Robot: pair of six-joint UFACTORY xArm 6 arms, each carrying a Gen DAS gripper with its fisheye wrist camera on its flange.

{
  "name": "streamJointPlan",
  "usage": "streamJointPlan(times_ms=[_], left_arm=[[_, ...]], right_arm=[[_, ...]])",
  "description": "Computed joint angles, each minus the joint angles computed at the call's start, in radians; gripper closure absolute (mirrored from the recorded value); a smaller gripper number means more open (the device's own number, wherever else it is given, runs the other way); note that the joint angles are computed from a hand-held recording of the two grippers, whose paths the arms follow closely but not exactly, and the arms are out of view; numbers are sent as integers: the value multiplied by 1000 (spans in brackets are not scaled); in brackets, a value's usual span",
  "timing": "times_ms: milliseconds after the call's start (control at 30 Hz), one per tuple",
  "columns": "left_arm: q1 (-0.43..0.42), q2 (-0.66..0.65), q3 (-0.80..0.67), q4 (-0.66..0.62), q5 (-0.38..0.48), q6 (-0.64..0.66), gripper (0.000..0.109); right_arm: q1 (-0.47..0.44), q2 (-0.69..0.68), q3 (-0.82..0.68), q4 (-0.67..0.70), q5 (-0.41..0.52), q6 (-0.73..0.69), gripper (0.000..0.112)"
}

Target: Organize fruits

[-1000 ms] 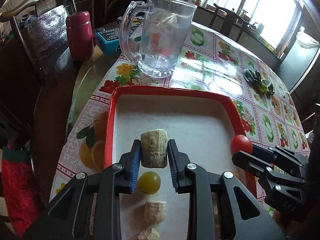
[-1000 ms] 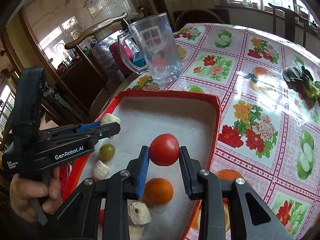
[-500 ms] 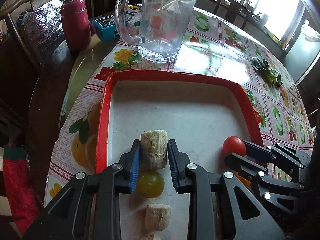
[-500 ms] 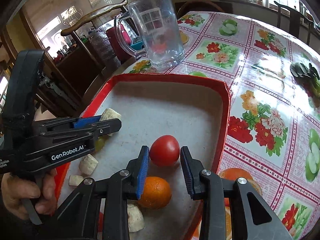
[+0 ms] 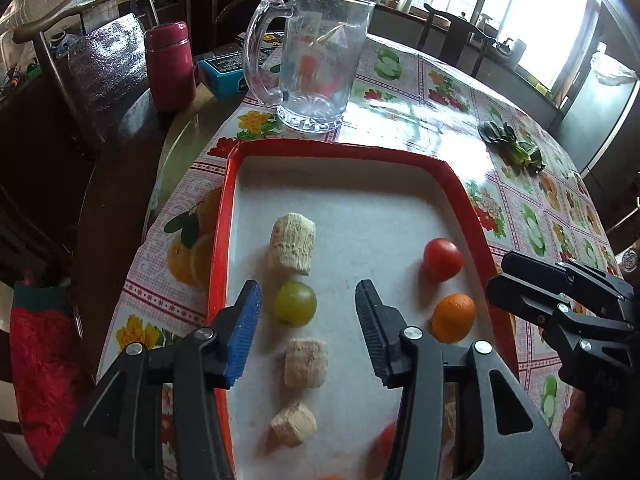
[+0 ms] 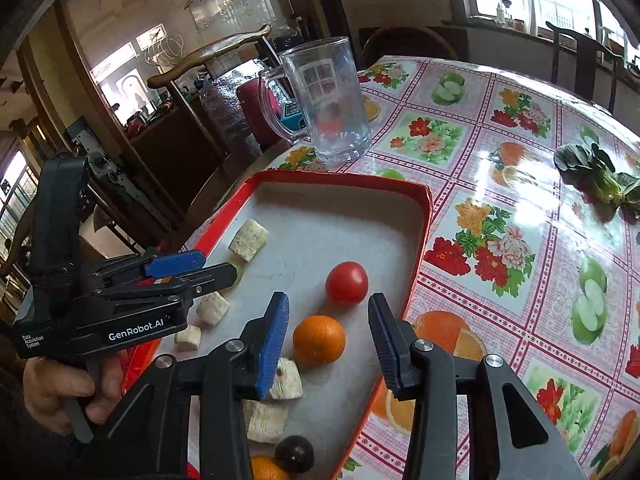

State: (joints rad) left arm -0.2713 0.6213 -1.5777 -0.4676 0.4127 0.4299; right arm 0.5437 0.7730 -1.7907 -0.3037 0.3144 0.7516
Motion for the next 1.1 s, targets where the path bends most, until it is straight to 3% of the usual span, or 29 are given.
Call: streamJointPlan(times_ms=[167, 300, 433, 533, 667, 867, 933, 1033, 1100], left_arm=[[-11, -94, 141, -91, -60, 90, 61], [-23, -169, 253, -162, -126, 156, 43], [-36, -236, 343, -245, -172, 242, 42], [-50, -278, 402, -277, -211, 282, 36], [-69, -319, 457, -330, -242, 350, 35], [-109, -381, 538, -442, -302, 484, 35], [-127, -399, 566, -476, -344, 526, 30], [-155, -426, 583, -682, -379, 733, 28], [-165, -440, 594, -751, -393, 809, 26]], right_arm=[[6, -79, 122, -56, -52, 26, 61], [11, -132, 208, -71, -95, 12, 53], [10, -186, 296, -138, -140, 46, 38], [13, -220, 345, -186, -158, 54, 35], [20, -259, 400, -257, -190, 61, 26], [41, -299, 452, -385, -205, 60, 23], [50, -308, 465, -416, -207, 53, 23], [48, -320, 484, -514, -234, 110, 23], [44, -324, 501, -526, -273, 117, 23]])
